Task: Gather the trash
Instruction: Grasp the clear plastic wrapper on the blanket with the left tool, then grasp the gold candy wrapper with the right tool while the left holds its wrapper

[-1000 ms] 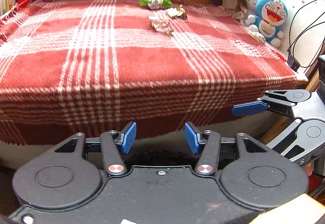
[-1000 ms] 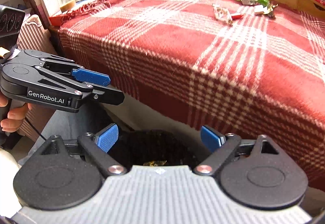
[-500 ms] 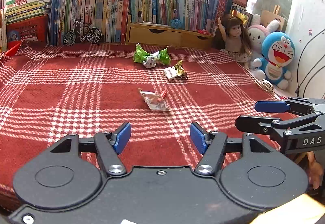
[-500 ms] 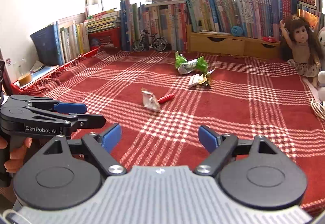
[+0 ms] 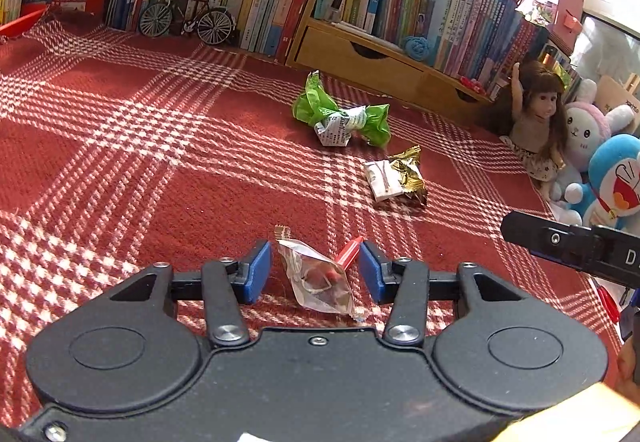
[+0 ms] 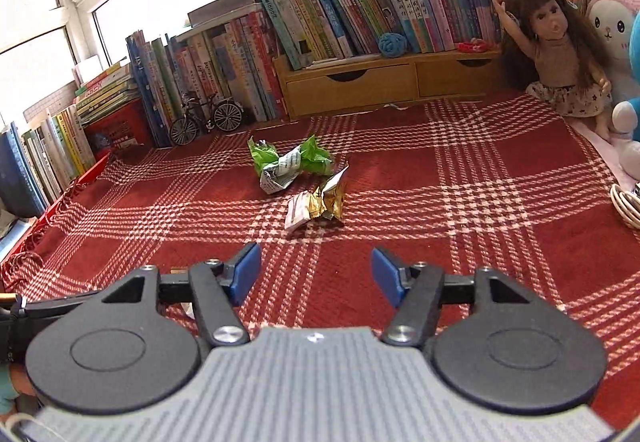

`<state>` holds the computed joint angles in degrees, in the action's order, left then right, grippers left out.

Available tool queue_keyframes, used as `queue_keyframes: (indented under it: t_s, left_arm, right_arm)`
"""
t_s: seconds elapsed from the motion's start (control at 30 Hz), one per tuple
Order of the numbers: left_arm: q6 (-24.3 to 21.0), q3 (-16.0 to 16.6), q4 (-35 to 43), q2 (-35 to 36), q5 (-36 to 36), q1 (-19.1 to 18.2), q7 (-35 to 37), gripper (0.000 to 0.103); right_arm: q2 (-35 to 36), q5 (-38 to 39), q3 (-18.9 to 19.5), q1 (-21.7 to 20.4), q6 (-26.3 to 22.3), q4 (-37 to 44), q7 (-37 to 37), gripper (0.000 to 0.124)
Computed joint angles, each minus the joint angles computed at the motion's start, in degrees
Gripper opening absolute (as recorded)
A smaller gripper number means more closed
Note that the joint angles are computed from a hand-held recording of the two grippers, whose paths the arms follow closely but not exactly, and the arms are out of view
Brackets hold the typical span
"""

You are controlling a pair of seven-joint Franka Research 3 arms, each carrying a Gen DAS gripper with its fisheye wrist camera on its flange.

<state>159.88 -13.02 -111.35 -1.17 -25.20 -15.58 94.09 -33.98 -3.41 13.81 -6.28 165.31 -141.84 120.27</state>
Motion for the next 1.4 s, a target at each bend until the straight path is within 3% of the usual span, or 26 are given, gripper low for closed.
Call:
queue_keyframes:
  t_s: [0.07, 0.3, 0.57, 0.8, 0.87, 1.1, 1.4]
  left_arm:
    - [-0.29, -0.11, 0.74, 0.99, 0.37, 0.07, -0.75, 0.023]
    - [3.01, -0.05, -1.36, -0.64, -3.57, -0.18, 6.49, 0.009]
    - [6.62, 2.05, -3.46, -3.39, -7.65, -1.64, 13.11, 0.009]
    - [6.68, 3.62, -4.04, -4.20, -9.45, -2.53, 16.01, 0.009]
    - [6.42, 3.75, -4.08, -4.25, -9.57, -2.48, 16.16, 0.009]
    - [6.54, 4.44, -5.49, -5.59, -11.91, -2.89, 18.64, 0.009]
    - [5.41, 6.94, -9.41, -10.24, -14.30, -5.26, 21.36, 0.009]
  right_arm:
    - [2.39, -0.06, 0.26, -1.11, 0.57, 1.56, 0.97, 0.065]
    - [12.32, 1.46, -3.00, 0.21, 0.06, 9.07, 4.14, 0.054]
    - [21.30, -2.08, -5.67, 2.62, -1.18, 17.12, 8.58, 0.050]
    - [27.72, -8.12, -8.55, 5.89, -5.78, 23.86, 13.04, 0.047]
    - [28.96, -7.67, -9.91, 7.47, -7.28, 25.09, 12.41, 0.035]
    - [25.75, -5.46, -11.94, 9.53, -3.21, 20.47, 12.75, 0.025]
    - [13.90, 12.95, -13.39, 13.79, 4.86, 7.59, -0.60, 0.025]
